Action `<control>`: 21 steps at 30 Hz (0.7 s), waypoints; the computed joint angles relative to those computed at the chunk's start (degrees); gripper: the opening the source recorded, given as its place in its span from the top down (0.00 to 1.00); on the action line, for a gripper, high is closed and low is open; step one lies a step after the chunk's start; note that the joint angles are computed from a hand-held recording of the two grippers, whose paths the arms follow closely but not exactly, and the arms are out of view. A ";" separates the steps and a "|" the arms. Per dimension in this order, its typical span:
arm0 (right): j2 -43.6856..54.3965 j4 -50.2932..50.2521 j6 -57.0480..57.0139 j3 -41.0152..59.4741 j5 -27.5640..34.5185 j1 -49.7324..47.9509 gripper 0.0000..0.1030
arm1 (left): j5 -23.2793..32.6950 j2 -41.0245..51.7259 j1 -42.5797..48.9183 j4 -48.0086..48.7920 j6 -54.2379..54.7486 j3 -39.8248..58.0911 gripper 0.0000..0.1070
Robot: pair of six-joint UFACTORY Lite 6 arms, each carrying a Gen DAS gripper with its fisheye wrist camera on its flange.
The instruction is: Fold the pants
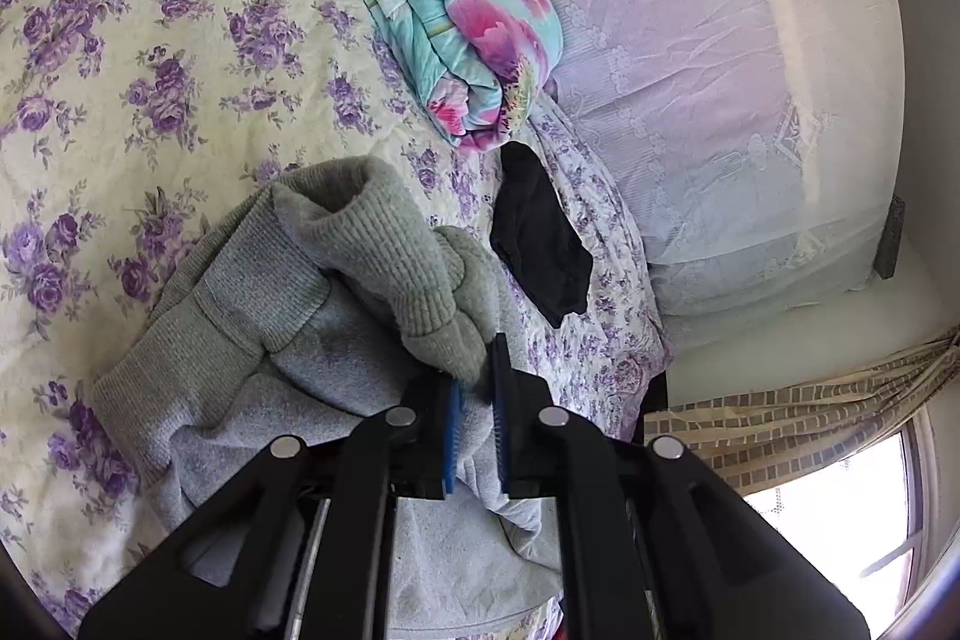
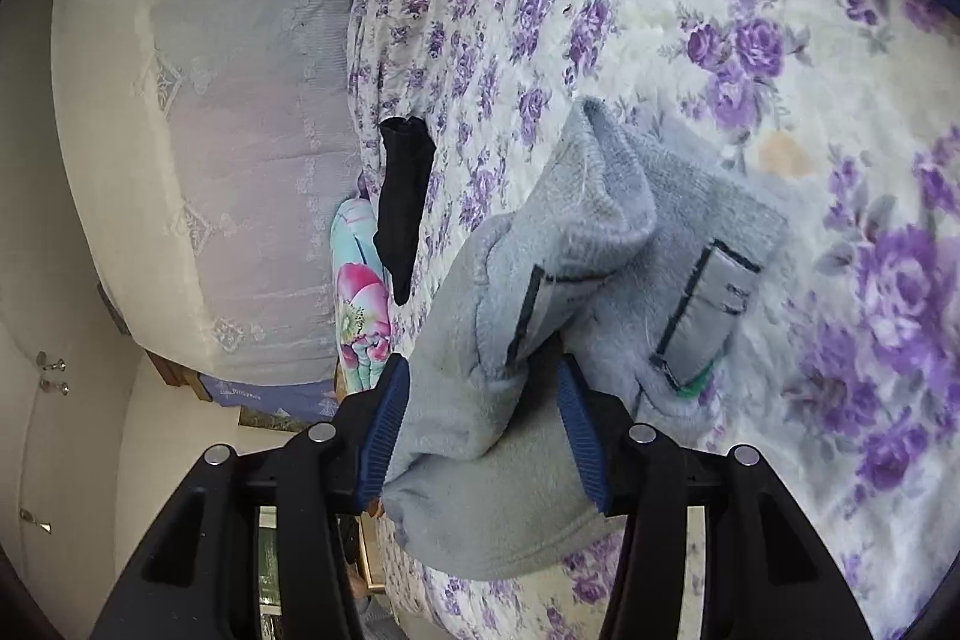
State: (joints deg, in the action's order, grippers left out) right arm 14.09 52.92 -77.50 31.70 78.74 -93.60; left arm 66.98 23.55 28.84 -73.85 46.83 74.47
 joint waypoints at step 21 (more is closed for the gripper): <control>7.58 -8.80 -9.22 8.98 -3.36 -6.06 0.83 | 11.53 0.05 22.79 11.75 22.09 -22.54 0.92</control>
